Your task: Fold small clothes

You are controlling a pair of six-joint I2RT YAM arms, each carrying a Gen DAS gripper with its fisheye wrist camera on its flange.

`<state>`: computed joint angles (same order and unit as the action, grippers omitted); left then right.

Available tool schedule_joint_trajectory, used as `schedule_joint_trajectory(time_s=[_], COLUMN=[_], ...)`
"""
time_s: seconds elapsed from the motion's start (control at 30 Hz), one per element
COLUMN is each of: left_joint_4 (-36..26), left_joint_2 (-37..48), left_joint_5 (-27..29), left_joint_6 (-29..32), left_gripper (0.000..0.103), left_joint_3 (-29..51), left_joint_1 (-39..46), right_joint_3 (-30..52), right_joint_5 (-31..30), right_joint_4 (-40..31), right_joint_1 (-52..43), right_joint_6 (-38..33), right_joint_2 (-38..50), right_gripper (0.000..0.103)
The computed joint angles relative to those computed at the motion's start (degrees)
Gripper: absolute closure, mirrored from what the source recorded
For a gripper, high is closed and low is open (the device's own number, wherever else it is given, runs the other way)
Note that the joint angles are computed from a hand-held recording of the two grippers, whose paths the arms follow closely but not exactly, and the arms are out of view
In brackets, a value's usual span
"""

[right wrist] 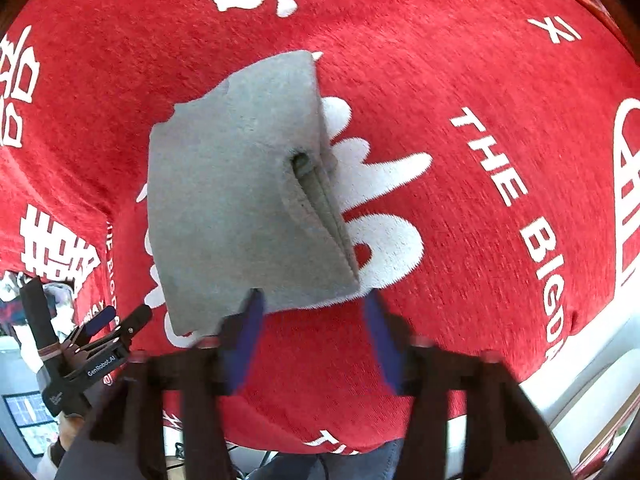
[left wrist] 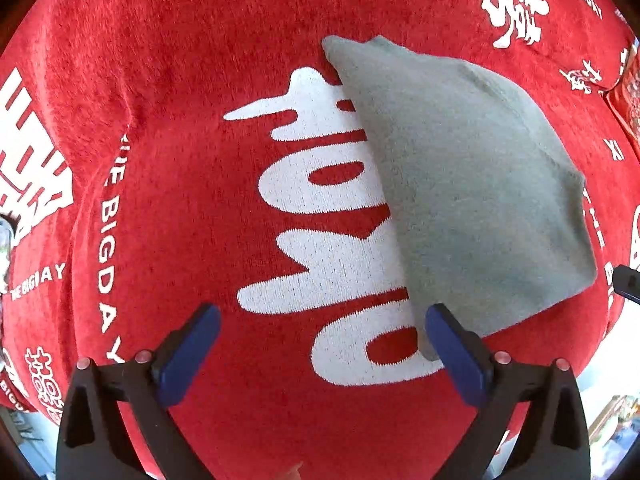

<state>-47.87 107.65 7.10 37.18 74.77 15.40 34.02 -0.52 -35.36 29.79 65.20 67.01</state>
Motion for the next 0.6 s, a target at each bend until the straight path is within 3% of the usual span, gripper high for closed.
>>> schedule_joint_trajectory(time_s=[0.1, 0.17, 0.6], left_joint_4=[-1.21, -1.30, -3.89], left_joint_2=[1.72, 2.06, 7.57], left_joint_5=[0.25, -0.27, -3.84], left_joint_6=[-0.91, -1.61, -12.85], left_gripper=[0.000, 0.000, 0.001], left_joint_3=[2.42, 3.09, 12.34], left_joint_1=[-0.22, -0.85, -6.66], right_joint_3=[1.39, 1.91, 10.35], right_joint_5=[-1.60, -3.02, -11.74], right_joint_4=[0.80, 1.63, 2.48], right_joint_1=[-1.26, -2.74, -18.75], right_joint_6=[-1.85, -3.76, -22.13], right_joint_2=[2.38, 3.51, 13.43], right_gripper=[0.042, 0.030, 0.021])
